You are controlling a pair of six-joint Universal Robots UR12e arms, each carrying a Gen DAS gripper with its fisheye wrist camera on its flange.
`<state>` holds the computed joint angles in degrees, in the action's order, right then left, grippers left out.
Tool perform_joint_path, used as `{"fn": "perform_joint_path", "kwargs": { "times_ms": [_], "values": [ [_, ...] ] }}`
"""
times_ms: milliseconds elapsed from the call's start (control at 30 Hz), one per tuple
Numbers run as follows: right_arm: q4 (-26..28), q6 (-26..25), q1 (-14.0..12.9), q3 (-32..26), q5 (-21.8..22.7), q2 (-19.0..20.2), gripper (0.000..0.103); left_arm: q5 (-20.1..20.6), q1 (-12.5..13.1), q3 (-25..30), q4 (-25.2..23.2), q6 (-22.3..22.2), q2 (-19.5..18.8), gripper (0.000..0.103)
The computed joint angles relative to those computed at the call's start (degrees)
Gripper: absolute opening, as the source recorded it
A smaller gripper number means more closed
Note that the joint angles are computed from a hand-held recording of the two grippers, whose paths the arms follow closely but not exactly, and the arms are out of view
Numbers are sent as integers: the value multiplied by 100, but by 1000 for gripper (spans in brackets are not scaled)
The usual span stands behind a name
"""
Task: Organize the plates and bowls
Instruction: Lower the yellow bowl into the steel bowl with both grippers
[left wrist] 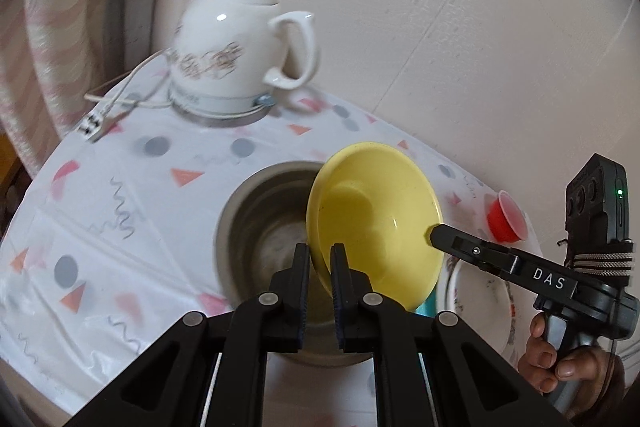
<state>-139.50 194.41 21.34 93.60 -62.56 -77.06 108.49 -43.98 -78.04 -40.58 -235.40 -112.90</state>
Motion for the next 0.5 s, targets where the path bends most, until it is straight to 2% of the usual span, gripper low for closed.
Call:
{"fn": "perform_joint_path", "kwargs": {
  "times_ms": [300,500],
  "values": [
    [502,-193,165,-121,-218,108,9,-218,69,-234,-132,-203,89,11],
    [577,-196,234,-178,-376,151,9,-290,110,-265,-191,-227,100,11]
  ]
}}
